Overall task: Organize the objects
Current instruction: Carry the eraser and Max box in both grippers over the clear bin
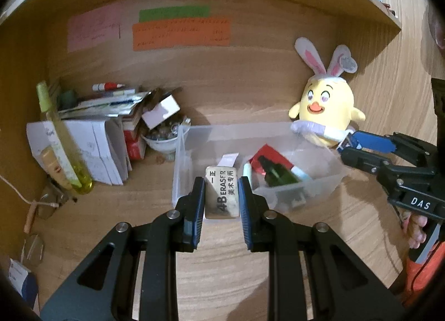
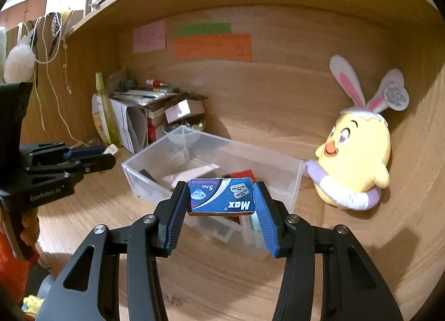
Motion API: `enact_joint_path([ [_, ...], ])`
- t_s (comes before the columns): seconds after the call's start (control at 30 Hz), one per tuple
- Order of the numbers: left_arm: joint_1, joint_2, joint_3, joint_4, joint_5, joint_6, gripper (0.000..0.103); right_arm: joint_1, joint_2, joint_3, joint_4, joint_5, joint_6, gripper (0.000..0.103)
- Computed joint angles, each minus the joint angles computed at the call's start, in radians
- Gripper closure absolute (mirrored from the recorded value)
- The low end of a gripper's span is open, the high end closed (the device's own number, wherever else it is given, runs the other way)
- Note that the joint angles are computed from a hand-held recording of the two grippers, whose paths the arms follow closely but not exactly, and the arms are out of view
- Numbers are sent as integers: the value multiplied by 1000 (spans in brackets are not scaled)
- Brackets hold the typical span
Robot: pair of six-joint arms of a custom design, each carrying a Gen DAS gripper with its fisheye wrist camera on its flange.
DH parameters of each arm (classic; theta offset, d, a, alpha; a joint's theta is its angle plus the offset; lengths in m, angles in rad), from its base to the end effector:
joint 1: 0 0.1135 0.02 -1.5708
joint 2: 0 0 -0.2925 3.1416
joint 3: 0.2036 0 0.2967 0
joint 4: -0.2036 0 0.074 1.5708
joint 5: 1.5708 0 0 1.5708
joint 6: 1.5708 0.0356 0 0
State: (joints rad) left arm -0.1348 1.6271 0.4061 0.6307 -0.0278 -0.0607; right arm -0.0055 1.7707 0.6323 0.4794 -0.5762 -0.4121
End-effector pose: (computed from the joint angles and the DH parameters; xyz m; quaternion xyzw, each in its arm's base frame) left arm 0.2810 -0.0371 0.0921 0.0261 0.8818 -0.0337 0.4697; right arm 0.3365 0.0175 0.0979 -0.2963 0.8179 0.1621 0.4658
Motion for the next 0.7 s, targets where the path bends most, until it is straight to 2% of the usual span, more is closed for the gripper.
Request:
enact_joint_path([
  [0.37, -11, 59, 95, -27, -13, -6, 80, 56, 45, 81, -12, 50, 27, 59],
  [0.7, 27, 191, 224, -97, 30, -25, 80, 83, 184, 214, -76, 122, 42, 58],
])
